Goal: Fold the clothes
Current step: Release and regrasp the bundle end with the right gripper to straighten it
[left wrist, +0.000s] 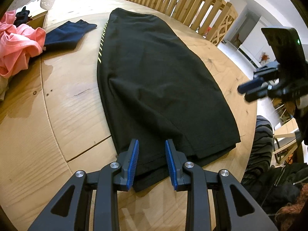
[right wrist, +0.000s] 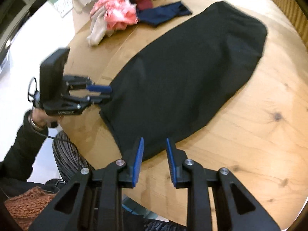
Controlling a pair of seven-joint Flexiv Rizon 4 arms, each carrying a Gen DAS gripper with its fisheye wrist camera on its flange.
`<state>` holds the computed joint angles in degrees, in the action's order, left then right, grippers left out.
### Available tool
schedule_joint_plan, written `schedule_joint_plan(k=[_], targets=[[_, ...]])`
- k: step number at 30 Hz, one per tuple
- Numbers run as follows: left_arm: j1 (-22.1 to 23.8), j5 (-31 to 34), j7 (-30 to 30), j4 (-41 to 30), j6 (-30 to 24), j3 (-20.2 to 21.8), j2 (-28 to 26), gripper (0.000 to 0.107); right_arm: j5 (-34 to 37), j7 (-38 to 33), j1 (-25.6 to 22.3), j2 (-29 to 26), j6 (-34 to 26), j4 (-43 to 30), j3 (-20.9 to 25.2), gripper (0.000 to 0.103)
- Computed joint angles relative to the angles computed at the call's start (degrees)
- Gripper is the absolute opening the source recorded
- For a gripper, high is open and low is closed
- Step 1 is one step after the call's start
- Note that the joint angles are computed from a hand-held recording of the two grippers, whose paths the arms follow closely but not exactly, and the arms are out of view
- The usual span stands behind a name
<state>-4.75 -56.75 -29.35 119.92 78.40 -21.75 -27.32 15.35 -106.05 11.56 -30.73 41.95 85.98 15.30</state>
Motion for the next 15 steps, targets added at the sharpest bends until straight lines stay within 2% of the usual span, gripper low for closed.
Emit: schedule_joint_plan(k=[1, 5, 7, 10, 15], targets=[[-0.91, 1.45, -0.97, -0.01, 0.58, 1.1, 0.18, 0.028, -1.37, -0.58, 1.18, -0.28, 1.83, 1.26, -0.26, 0.024], [0.92, -2.6, 2.43, 0.97, 3.06, -1.89, 1.84, 0.029, -7.91, -0.07, 5.37, -2.15, 3.44, 3.43, -1.43, 0.024], [-0.63, 1.58, -0.04, 0.02, 1.09, 1.16, 1.35, 0.036, -12.26, 0.77, 7.44, -2.0, 5.56, 5.67, -2.59, 0.025], [-2.23, 8.87, -4.31, -1.77, -2.08, 5.01, 0.3, 0.036, -16.2, 1.53, 8.31, -1.03, 6.45, 7.86, -3.03, 0.026], [-0.17, 11.45, -5.57, -1.12, -4.25, 3.63, 0.26, 0.036, -19.01, 2.04, 7.68, 0.46, 5.12, 9.7, -3.07, 0.026]])
